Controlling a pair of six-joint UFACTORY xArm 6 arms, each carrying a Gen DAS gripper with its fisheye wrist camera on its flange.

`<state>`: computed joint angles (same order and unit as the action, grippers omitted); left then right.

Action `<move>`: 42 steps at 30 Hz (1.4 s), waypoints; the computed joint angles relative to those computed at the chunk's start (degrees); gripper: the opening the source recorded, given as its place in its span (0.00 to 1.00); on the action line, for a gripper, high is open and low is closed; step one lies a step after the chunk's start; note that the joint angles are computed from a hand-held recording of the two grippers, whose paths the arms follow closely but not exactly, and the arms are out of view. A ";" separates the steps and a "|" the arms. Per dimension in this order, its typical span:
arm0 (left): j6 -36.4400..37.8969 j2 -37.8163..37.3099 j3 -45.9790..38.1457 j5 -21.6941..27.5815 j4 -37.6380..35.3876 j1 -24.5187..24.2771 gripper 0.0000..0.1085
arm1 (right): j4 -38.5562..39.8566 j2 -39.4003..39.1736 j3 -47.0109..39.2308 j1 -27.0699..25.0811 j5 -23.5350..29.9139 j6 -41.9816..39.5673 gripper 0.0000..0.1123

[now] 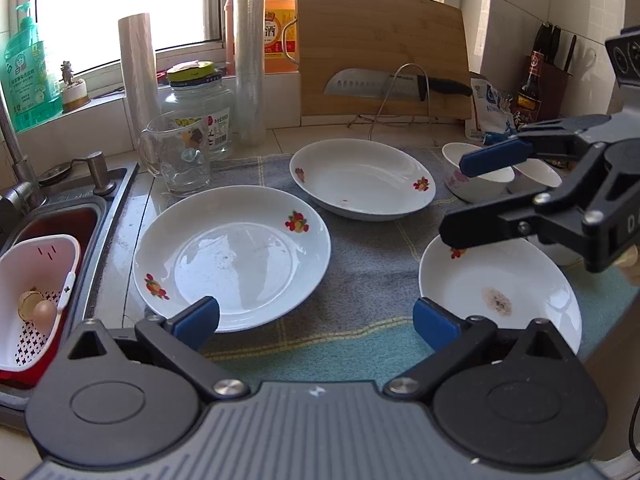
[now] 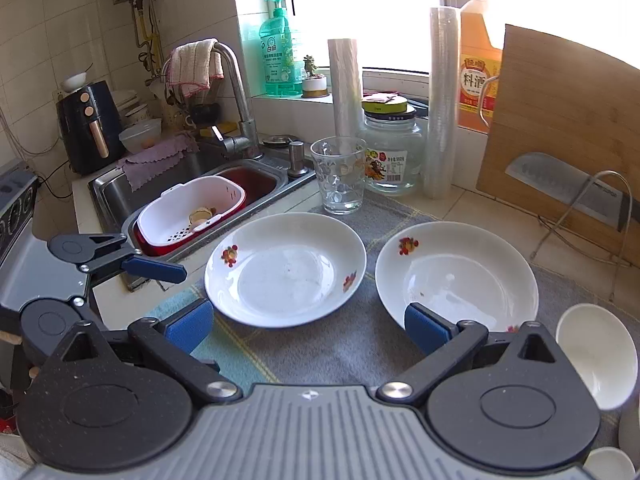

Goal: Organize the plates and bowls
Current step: 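Move the left tool to the stained white plate and grasp its rim, then lift the stained plate with the left tool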

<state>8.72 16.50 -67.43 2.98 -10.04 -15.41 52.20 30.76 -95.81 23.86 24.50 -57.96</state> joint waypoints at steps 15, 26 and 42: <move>-4.38 1.83 -2.42 1.58 3.82 -5.43 0.94 | 11.51 -19.48 32.54 -2.50 -11.18 -11.47 0.92; -11.48 4.55 -7.36 6.79 11.96 -5.75 0.94 | 15.47 -14.46 33.34 -2.55 -14.32 -18.15 0.92; 6.77 20.13 -33.50 29.17 -1.75 -5.99 0.92 | 34.65 -10.59 28.53 -3.15 -12.40 -41.49 0.92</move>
<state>15.49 36.63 -100.93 32.15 -11.79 -21.41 86.84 20.17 -67.28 20.72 12.10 -99.45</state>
